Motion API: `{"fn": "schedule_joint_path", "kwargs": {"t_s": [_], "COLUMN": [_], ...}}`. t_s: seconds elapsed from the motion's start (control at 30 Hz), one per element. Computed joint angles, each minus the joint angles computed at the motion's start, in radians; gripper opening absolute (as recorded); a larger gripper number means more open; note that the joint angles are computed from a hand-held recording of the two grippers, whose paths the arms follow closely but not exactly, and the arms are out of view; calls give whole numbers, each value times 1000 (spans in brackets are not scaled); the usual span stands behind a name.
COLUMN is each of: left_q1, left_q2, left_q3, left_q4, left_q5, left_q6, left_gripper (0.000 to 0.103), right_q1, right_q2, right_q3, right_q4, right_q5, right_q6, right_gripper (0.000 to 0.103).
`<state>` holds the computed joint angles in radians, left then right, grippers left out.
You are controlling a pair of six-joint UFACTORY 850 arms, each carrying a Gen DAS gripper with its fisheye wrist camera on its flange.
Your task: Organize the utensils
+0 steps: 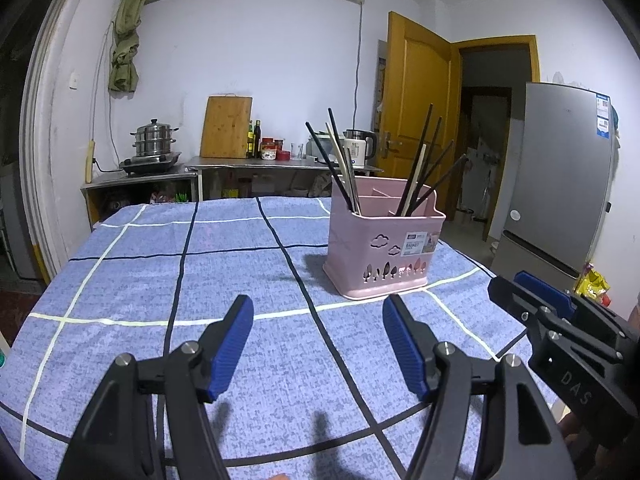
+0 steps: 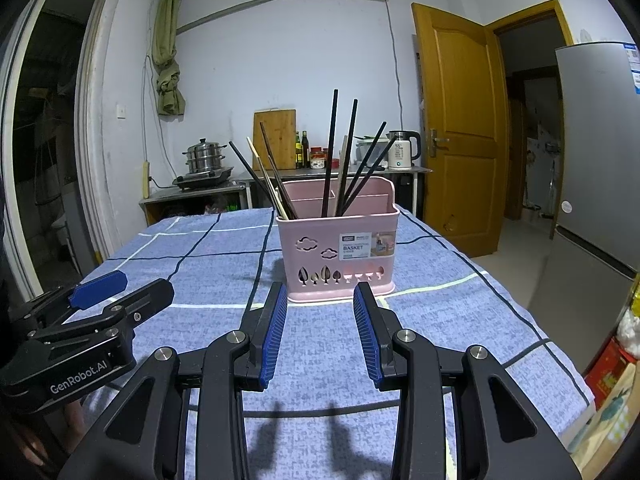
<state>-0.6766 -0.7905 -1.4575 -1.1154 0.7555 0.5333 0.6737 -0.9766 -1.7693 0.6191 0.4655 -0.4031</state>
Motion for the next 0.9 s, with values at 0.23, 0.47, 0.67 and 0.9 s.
{"fn": "schedule_joint_path", "kwargs": {"t_s": [0.23, 0.47, 0.67, 0.9], "left_q1": [-3, 0, -5, -11], "left_q2": [0, 4, 3, 0], "left_q3": [-6, -1, -4, -9], "left_q4": [-17, -14, -12, -5], "left_q5": [-4, -20, -12, -18], "left_q6": [35, 22, 38, 46], "left_gripper": [69, 69, 70, 75], "right_q1": [2, 2, 5, 9], "right_q2": [1, 3, 2, 0], "right_q3": [3, 4, 1, -4], "right_q4": [17, 32, 51, 86], "right_q5": [1, 1, -3, -7], "right_q6": [-16, -30, -49, -90], "right_gripper": [36, 36, 36, 36]}}
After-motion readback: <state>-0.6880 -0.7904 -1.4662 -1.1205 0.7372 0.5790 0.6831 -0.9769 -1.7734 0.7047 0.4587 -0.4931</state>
